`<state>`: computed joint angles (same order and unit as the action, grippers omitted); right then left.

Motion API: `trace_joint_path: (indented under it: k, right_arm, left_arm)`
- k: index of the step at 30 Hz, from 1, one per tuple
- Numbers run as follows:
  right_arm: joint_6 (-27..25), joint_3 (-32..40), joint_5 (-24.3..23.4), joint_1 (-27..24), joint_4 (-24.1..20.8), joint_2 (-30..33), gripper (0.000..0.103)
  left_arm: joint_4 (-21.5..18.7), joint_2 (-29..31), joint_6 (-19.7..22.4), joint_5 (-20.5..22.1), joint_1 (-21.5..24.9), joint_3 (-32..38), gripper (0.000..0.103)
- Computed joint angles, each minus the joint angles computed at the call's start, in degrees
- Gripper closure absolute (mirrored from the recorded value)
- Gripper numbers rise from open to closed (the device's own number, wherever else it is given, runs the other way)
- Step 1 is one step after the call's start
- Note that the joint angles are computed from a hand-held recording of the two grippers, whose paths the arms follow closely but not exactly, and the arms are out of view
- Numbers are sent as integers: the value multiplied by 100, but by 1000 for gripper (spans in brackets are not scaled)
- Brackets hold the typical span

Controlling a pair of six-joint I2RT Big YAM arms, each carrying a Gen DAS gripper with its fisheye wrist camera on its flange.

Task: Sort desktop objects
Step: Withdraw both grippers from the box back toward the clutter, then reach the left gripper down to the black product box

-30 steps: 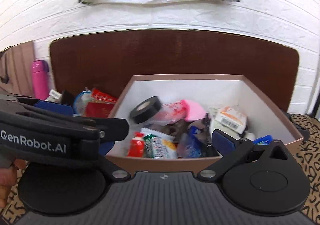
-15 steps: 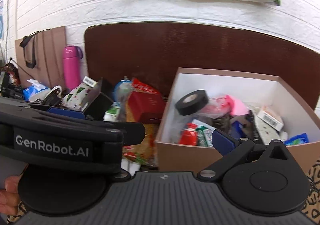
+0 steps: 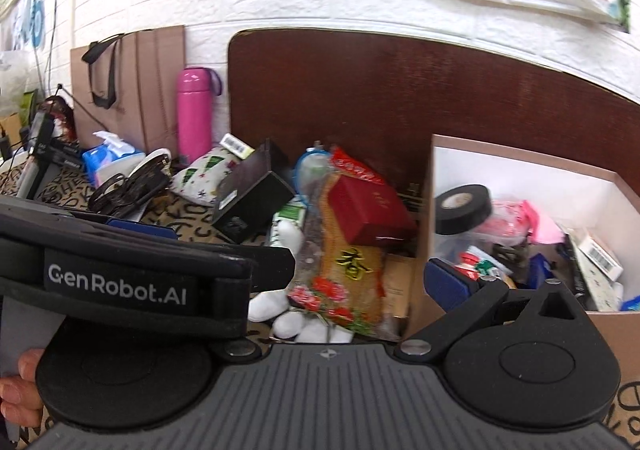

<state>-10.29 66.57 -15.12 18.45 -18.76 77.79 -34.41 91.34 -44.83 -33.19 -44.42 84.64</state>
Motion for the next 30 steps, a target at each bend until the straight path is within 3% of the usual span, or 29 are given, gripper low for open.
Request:
trace_joint_path:
  k: [10, 17, 30]
  right_arm:
    - [-185, 249, 46, 286, -91, 291, 0]
    - [-516, 547, 159, 457, -132, 669, 0]
    - [-1379, 1426, 237, 789, -168, 1602, 1]
  left_arm:
    - [167, -389, -379, 80, 319, -613, 0]
    - [518, -512, -793, 540, 713, -1047, 0]
    - [1170, -230, -864, 1361, 1582, -1152, 0]
